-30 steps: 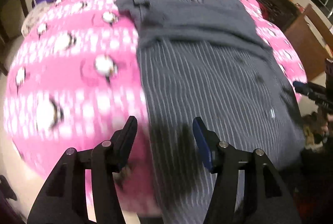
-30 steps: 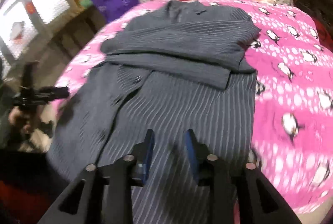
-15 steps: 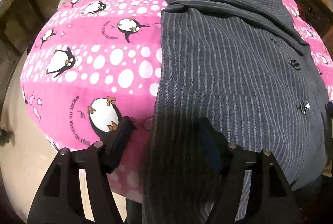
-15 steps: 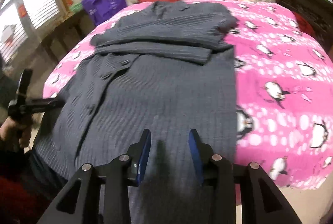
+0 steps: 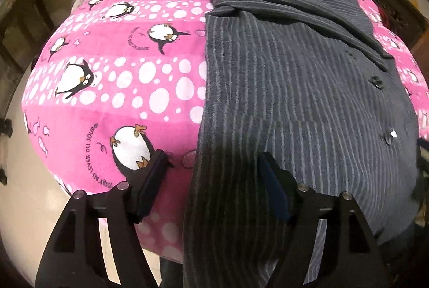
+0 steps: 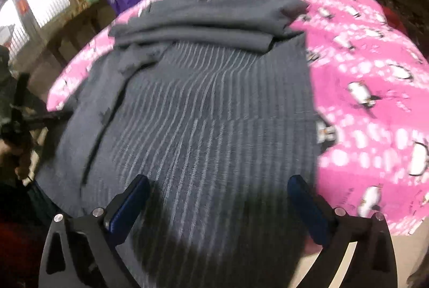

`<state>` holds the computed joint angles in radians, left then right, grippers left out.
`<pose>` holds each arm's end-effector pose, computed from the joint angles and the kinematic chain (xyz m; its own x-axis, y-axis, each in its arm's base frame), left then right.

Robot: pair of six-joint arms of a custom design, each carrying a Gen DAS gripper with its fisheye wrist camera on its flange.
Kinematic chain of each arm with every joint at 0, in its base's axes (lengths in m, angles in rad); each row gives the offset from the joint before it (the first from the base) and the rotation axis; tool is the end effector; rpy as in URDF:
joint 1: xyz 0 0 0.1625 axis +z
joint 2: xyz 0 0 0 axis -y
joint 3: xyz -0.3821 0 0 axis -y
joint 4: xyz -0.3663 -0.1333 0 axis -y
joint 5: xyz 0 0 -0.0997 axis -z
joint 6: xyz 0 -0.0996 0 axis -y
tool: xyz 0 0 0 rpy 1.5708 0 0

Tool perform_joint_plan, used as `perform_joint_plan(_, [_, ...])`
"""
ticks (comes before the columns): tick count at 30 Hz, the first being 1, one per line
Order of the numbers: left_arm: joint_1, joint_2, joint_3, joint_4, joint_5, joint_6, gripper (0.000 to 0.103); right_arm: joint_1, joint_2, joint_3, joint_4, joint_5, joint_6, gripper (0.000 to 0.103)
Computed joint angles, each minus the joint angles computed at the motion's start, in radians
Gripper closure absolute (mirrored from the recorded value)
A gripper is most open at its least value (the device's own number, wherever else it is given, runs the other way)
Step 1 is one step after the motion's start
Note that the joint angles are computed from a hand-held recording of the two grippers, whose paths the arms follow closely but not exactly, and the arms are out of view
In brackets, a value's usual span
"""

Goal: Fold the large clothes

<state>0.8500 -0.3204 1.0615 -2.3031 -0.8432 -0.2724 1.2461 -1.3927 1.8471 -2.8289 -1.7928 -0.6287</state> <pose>-0.3331 -0.6816 -0.0397 -0.7142 0.2768 -0.6429 0.4857 0.8573 -0.1705 -0.0654 -0.5435 0.3821 -0.8370 -0.0136 0.5470 -0.3349 0.8034 -0.4924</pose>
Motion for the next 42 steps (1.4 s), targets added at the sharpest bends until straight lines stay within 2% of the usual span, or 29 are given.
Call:
perform_joint_plan(2, [0.002,-0.028,0.042,-0.032,-0.036,0.048,0.032,-0.015,-0.051,0.031,-0.009,0.034,0.001,0.001])
perform_joint_plan(4, [0.000,-0.069,0.106,-0.064,-0.084,0.142,0.032,-0.054,-0.121,0.075,-0.001,0.091,-0.022,0.001])
perform_joint_plan(8, [0.007,-0.123,0.179,-0.021,-0.195,0.239,0.032,-0.142,-0.194,0.117,0.078,0.175,-0.008,0.003])
perform_joint_plan(9, [0.008,-0.128,0.190,-0.023,-0.208,0.244,0.032,-0.174,-0.208,0.124,0.110,0.225,-0.001,0.008])
perform_joint_plan(10, [0.010,-0.133,0.204,-0.029,-0.216,0.251,0.032,-0.207,-0.218,0.129,0.150,0.278,0.007,0.018])
perform_joint_plan(11, [0.012,-0.136,0.211,-0.038,-0.219,0.252,0.032,-0.232,-0.218,0.125,0.193,0.322,0.011,0.022])
perform_joint_plan(13, [0.022,-0.138,0.212,-0.063,-0.246,0.237,0.032,-0.266,-0.203,0.118,0.234,0.391,0.012,0.035])
perform_joint_plan(14, [0.028,-0.138,0.207,-0.067,-0.259,0.224,0.032,-0.274,-0.195,0.112,0.246,0.417,0.012,0.038])
perform_joint_plan(17, [0.042,-0.141,0.201,-0.079,-0.291,0.206,0.033,-0.295,-0.157,0.080,0.268,0.507,0.009,0.039])
perform_joint_plan(19, [0.050,-0.154,0.205,-0.078,-0.315,0.206,0.049,-0.323,-0.148,0.051,0.327,0.607,0.013,0.041])
perform_joint_plan(20, [0.054,-0.169,0.218,-0.083,-0.335,0.205,0.054,-0.335,-0.149,0.036,0.374,0.662,-0.004,0.043])
perform_joint_plan(21, [0.064,-0.188,0.233,-0.093,-0.377,0.204,0.064,-0.347,-0.156,0.019,0.446,0.719,-0.041,0.044])
perform_joint_plan(22, [0.071,-0.199,0.241,-0.099,-0.403,0.202,0.069,-0.352,-0.160,0.007,0.500,0.742,-0.072,0.044])
perform_joint_plan(24, [0.080,-0.217,0.262,-0.122,-0.439,0.203,0.069,-0.362,-0.161,-0.015,0.583,0.769,-0.125,0.044])
perform_joint_plan(26, [0.084,-0.206,0.252,-0.127,-0.427,0.201,0.069,-0.368,-0.145,-0.040,0.623,0.788,-0.128,0.045])
perform_joint_plan(29, [0.087,-0.167,0.198,-0.104,-0.419,0.193,0.069,-0.357,-0.096,-0.064,0.564,0.761,-0.068,0.045])
perform_joint_plan(31, [0.084,-0.161,0.183,-0.099,-0.421,0.209,0.069,-0.336,-0.064,-0.090,0.579,0.759,-0.074,0.045])
perform_joint_plan(34, [0.074,-0.178,0.199,-0.117,-0.461,0.250,0.069,-0.291,-0.052,-0.103,0.590,0.693,-0.114,0.046])
perform_joint_plan(36, [0.066,-0.186,0.214,-0.142,-0.466,0.284,0.069,-0.264,-0.057,-0.083,0.514,0.616,-0.087,0.055])
perform_joint_plan(38, [0.064,-0.169,0.204,-0.144,-0.424,0.285,0.069,-0.251,-0.060,-0.069,0.455,0.577,-0.064,0.058])
perform_joint_plan(40, [0.055,-0.136,0.183,-0.135,-0.345,0.267,0.085,-0.236,-0.068,-0.041,0.369,0.525,-0.035,0.068])
perform_joint_plan(42, [0.041,-0.131,0.200,-0.180,-0.310,0.288,0.088,-0.227,-0.075,-0.017,0.304,0.490,-0.014,0.070])
